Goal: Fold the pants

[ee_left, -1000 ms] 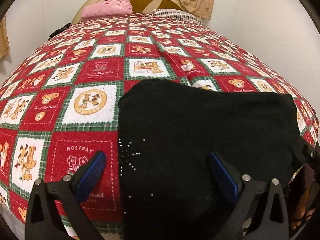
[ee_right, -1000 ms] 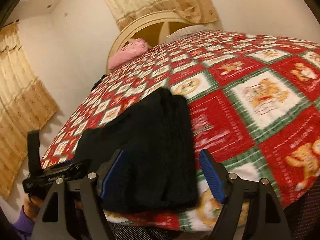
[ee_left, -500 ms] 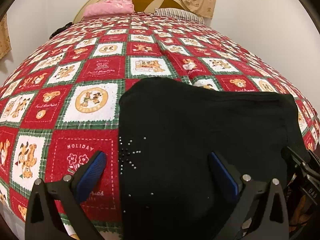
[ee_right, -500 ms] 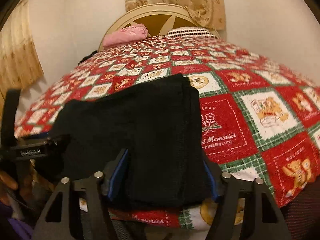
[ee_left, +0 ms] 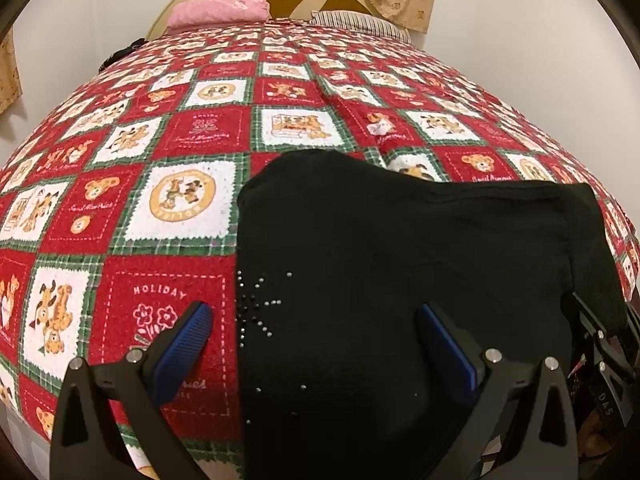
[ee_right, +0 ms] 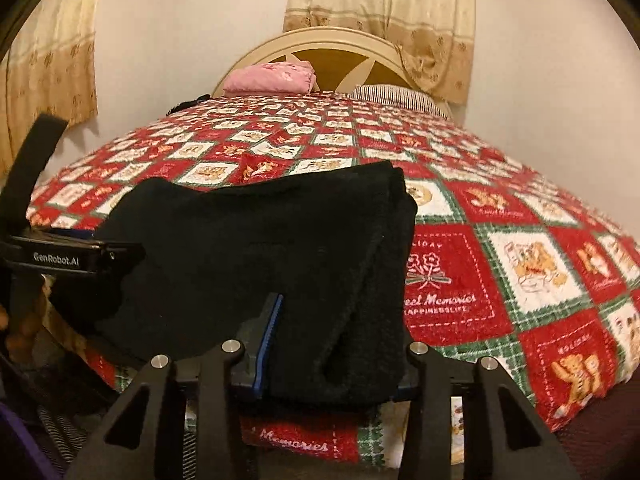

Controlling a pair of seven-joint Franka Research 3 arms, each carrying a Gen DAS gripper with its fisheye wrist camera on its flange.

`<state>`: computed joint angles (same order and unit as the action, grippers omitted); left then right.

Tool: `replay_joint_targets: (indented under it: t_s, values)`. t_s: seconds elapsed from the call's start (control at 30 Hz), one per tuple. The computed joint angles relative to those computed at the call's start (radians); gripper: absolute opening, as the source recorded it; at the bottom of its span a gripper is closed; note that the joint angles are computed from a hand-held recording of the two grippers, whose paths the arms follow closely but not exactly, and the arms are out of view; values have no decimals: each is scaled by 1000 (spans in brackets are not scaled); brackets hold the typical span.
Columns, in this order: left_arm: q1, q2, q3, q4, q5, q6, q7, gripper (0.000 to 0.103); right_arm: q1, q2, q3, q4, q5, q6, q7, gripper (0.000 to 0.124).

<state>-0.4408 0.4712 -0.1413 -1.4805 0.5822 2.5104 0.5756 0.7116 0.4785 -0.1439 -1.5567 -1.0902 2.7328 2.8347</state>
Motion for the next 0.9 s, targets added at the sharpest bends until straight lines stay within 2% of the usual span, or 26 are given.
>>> replay_joint_targets:
  t_s: [0.07, 0.1, 0.13, 0.23, 0.37, 0.47, 0.6, 0.63, 0.8, 0.9]
  values:
    - [0, -5, 1, -10, 5, 14, -3, 100, -2, 2, 1, 3, 6, 3, 3, 43]
    - [0, -8, 0, -13, 5, 20, -3, 95, -4, 3, 2, 3, 13, 6, 3, 43]
    - [2, -12, -2, -20, 6, 34, 0, 85, -8, 3, 3, 2, 22, 13, 2, 43]
    - [1, -28, 1, -47, 17, 86, -17, 63, -13, 1, 1, -4, 45, 36, 4, 43]
    - [25, -44, -3, -87, -13, 157, -57, 59, -8, 2, -12, -9, 61, 60, 5, 43]
    - [27, -47, -2, -89, -27, 160, -68, 54, 0, 2, -21, -12, 61, 64, 8, 44]
    - [17, -63, 11, -110, 4, 193, -94, 28, 5, 2, -27, -13, 63, 63, 8, 44]
    - [9, -68, 19, -114, 22, 196, -110, 25, 5, 1, -27, -14, 65, 64, 8, 44]
    - [9, -79, 22, -125, 54, 207, -139, 18, 7, 0, -30, -17, 70, 67, 11, 44]
    - [2, -82, 26, -119, 81, 189, -152, 16, 17, -3, -38, -17, 53, 56, 27, 44]
